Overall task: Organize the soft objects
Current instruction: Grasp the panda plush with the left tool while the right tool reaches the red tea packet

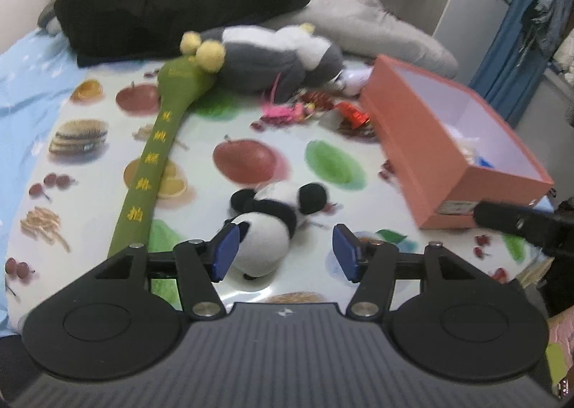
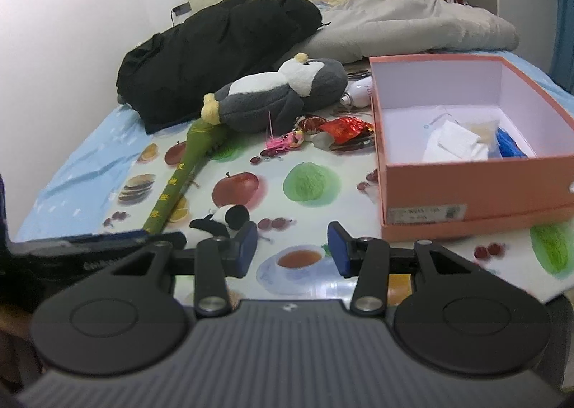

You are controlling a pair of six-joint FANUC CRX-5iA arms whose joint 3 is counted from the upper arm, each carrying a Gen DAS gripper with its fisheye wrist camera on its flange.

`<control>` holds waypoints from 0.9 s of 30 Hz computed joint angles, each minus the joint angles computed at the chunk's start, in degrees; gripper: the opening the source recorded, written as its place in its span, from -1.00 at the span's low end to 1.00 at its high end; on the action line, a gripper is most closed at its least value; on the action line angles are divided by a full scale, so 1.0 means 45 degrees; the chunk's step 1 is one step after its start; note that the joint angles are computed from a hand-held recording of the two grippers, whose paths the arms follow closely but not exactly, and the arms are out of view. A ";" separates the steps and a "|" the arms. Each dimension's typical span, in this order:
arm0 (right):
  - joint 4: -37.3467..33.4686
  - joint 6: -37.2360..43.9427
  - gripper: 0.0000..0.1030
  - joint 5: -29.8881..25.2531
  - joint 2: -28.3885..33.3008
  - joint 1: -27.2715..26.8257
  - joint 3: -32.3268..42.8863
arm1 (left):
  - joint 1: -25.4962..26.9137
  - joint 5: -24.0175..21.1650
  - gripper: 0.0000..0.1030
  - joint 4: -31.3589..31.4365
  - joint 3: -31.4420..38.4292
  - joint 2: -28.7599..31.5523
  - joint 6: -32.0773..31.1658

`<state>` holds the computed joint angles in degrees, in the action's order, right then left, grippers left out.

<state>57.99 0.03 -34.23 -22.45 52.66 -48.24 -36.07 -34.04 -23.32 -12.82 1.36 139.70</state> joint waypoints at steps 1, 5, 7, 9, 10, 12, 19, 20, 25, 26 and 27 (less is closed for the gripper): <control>0.0173 0.0055 -0.10 0.0069 0.0288 -0.0147 0.0112 | 0.0101 0.0105 0.24 0.0070 -0.0039 0.0096 -0.0111; 0.0402 0.0458 -0.11 0.0505 0.1268 -0.0758 0.0587 | 0.0383 0.0445 0.35 0.0384 -0.0058 0.0550 -0.0637; 0.0670 0.0511 -0.11 0.0791 0.1753 -0.1087 0.0805 | 0.0400 0.0420 0.35 0.0255 0.0065 0.0785 -0.0646; 0.0915 0.0595 -0.11 0.1077 0.2234 -0.1416 0.1041 | 0.0183 -0.0024 0.35 -0.0719 0.0453 0.1108 0.0480; 0.1064 0.0593 -0.13 0.1185 0.2446 -0.1557 0.1140 | 0.0094 -0.0198 0.35 -0.1130 0.0599 0.1228 0.0970; 0.1479 0.0443 -0.13 0.1446 0.2853 -0.1884 0.1299 | 0.0468 0.0589 0.35 -0.0502 0.0295 0.1306 0.0305; 0.2510 0.0121 -0.16 0.2002 0.4483 -0.2824 0.2117 | 0.1106 0.1226 0.16 0.0440 0.0434 0.1855 0.0398; 0.2662 0.0046 -0.17 0.2065 0.4674 -0.2923 0.2209 | 0.1165 0.1334 0.15 0.0396 0.0495 0.1923 0.0527; 0.4140 -0.0756 -0.18 0.2250 0.5812 -0.3591 0.2724 | 0.1407 0.1467 0.13 0.0040 0.1135 0.2515 0.0810; 0.4457 -0.0922 -0.18 0.2260 0.6018 -0.3725 0.2822 | 0.1493 0.1543 0.13 0.0069 0.1235 0.2637 0.0794; 0.4734 -0.1064 -0.18 0.2253 0.6249 -0.3849 0.2953 | 0.1585 0.1644 0.13 0.0099 0.1333 0.2758 0.0831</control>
